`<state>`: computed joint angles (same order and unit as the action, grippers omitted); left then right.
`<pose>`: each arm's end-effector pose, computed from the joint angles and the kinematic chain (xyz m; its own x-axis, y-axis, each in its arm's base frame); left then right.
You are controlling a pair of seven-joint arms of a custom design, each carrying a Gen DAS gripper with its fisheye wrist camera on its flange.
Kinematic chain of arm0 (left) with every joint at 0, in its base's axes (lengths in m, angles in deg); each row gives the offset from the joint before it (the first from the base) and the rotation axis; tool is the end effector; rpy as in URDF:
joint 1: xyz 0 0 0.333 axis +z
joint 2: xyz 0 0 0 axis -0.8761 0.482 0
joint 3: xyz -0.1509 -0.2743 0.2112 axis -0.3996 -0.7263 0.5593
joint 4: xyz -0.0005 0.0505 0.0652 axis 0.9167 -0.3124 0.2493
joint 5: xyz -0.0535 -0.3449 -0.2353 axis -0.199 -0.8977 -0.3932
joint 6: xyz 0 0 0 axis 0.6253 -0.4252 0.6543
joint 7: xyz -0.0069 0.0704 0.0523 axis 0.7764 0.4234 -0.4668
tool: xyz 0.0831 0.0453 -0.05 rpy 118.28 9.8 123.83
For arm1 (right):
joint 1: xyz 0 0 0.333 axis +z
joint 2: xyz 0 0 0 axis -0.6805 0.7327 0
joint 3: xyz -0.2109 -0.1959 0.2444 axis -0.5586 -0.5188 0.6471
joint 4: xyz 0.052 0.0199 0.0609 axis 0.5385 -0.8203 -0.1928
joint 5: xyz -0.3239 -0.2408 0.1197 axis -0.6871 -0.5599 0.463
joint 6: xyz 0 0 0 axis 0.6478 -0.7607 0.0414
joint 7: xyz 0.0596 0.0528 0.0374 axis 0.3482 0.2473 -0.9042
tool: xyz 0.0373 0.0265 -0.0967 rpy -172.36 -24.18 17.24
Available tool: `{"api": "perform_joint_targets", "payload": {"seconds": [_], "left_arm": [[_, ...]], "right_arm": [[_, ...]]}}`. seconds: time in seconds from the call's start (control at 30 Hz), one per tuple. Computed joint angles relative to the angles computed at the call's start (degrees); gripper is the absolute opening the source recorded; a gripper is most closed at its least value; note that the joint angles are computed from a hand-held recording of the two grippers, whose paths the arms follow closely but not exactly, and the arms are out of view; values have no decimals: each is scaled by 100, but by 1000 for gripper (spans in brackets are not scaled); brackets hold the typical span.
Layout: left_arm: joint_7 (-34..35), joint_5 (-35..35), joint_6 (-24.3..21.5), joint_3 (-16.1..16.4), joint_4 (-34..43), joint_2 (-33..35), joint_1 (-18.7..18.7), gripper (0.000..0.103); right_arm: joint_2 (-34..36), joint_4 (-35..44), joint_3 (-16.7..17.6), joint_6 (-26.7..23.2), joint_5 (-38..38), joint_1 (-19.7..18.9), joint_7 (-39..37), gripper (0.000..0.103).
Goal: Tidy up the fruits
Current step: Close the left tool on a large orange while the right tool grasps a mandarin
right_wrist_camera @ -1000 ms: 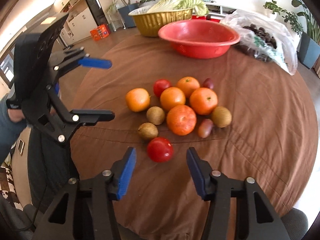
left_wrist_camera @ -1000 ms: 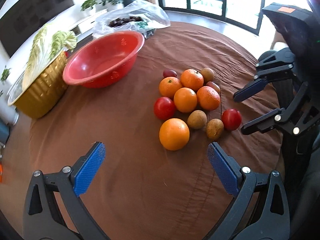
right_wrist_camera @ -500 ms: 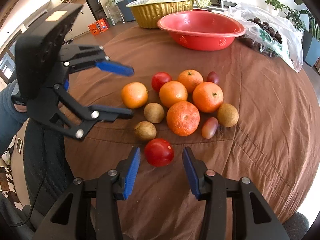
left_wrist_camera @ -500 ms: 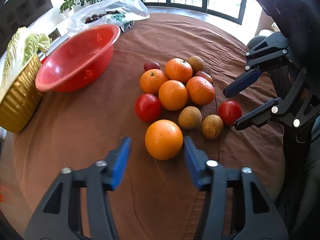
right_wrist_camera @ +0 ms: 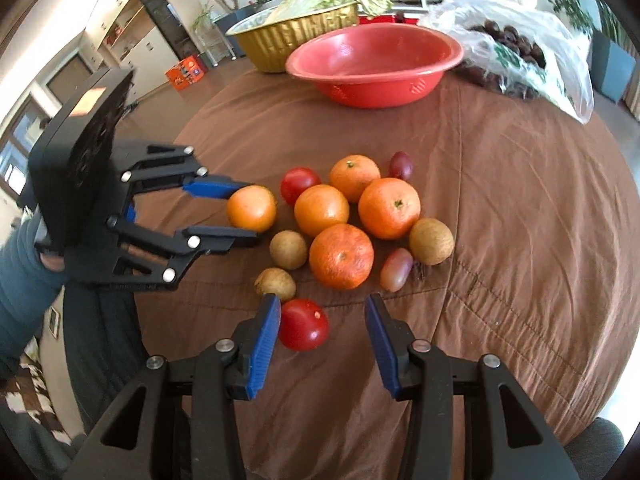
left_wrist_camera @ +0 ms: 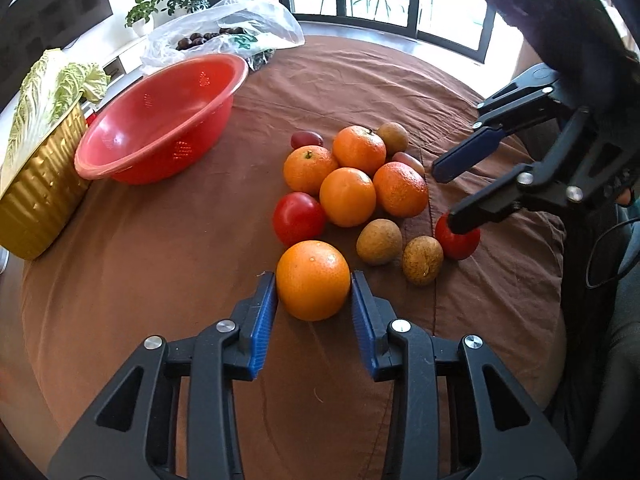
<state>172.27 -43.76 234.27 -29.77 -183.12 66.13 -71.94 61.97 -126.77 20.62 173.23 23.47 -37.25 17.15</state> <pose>0.5878 -0.2292 0.4164 -0.6111 -0.7900 -0.0487 -0.6560 0.5399 -0.5274 0.6364 0.1341 0.4217 0.6160 -0.7276 -0.3018 -0.7692 -0.4730 -0.4296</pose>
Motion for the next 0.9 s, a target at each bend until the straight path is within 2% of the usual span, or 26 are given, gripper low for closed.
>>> {"api": "perform_joint_targets", "payload": {"seconds": [0.3,0.43,0.67,0.9], "left_arm": [[-128,73,107,25,-48,-2,-10,34],[-96,6,165,-1,-90,-22,8,34],[-73,-21,200,0,-149,-57,4,34],[-23,-133,257,-21,-195,-138,29,34]], "right_arm": [[504,658,56,-306,-227,-21,1049,44],[578,743,109,-159,-420,37,1317,43],[573,626,203,288,-1008,193,1423,39],[330,355,272,333,-814,65,1163,38]]}}
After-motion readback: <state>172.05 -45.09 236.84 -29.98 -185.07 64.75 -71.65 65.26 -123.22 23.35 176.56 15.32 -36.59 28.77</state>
